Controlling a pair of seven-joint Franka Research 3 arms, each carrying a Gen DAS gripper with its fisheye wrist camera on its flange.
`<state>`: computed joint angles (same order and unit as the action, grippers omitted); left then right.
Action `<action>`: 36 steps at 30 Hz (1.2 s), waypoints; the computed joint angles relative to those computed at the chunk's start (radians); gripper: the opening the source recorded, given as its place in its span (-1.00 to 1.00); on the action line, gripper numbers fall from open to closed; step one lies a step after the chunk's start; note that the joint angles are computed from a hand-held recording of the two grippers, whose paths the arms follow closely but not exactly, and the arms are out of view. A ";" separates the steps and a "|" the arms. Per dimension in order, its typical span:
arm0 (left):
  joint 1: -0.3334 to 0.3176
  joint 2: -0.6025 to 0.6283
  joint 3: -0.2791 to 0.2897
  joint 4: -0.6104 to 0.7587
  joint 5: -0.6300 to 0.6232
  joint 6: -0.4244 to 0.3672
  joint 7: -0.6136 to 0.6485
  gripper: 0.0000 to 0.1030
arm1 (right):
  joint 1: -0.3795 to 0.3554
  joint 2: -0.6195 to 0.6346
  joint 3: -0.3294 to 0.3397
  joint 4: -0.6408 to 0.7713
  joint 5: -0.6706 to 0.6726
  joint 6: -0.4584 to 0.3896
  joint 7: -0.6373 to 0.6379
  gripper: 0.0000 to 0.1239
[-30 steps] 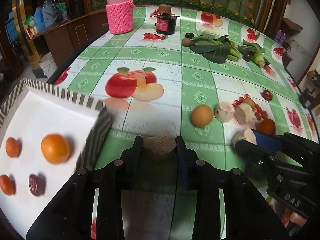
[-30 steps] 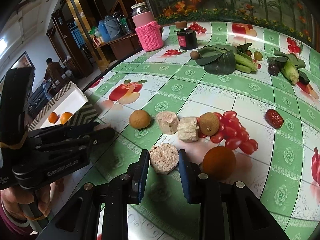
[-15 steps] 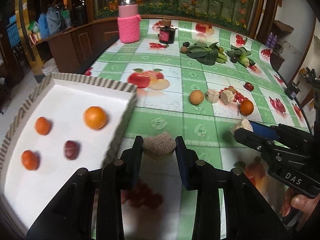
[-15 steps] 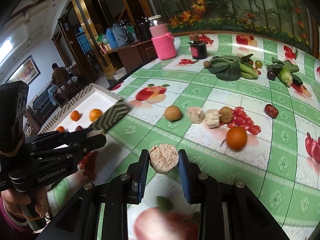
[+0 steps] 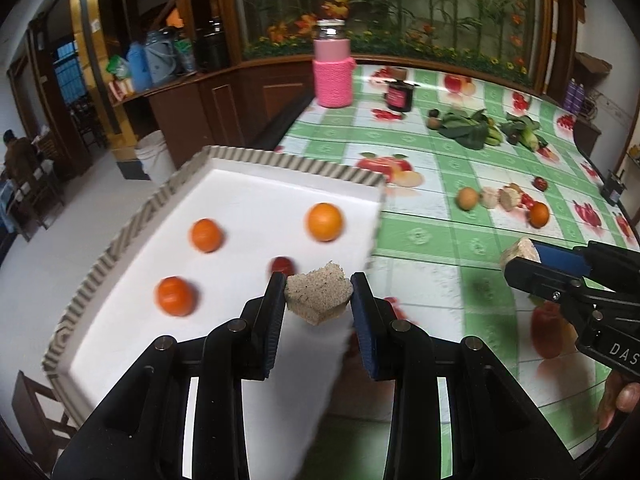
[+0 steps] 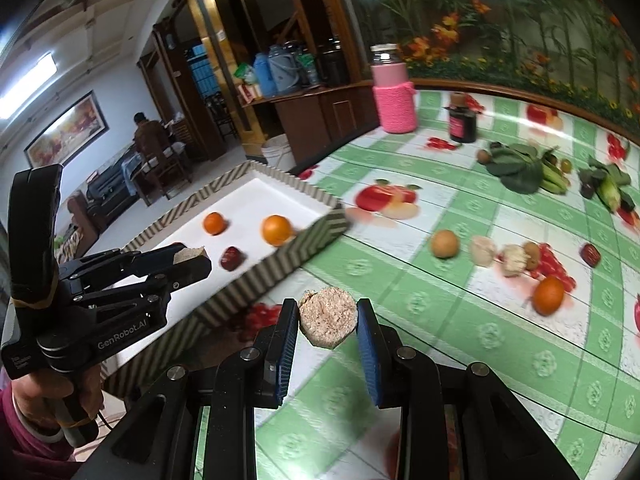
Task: Organize fruits
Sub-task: 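Carry both tan cake pieces over the white tray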
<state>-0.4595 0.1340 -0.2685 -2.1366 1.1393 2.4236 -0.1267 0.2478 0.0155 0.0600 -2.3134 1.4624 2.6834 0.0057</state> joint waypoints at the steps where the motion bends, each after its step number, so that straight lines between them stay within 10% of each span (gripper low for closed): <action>1: 0.001 -0.016 0.001 -0.017 0.000 -0.003 -0.008 -0.38 | 0.005 -0.001 0.005 0.000 -0.002 0.003 0.000 -0.54; 19: 0.089 -0.175 -0.027 -0.213 -0.022 -0.031 -0.089 -0.37 | 0.103 0.024 0.064 0.042 -0.072 0.030 0.035 -0.54; 36: 0.173 -0.219 -0.012 -0.314 -0.077 0.109 -0.097 -0.38 | 0.138 0.132 0.112 0.132 -0.278 0.050 0.169 -0.54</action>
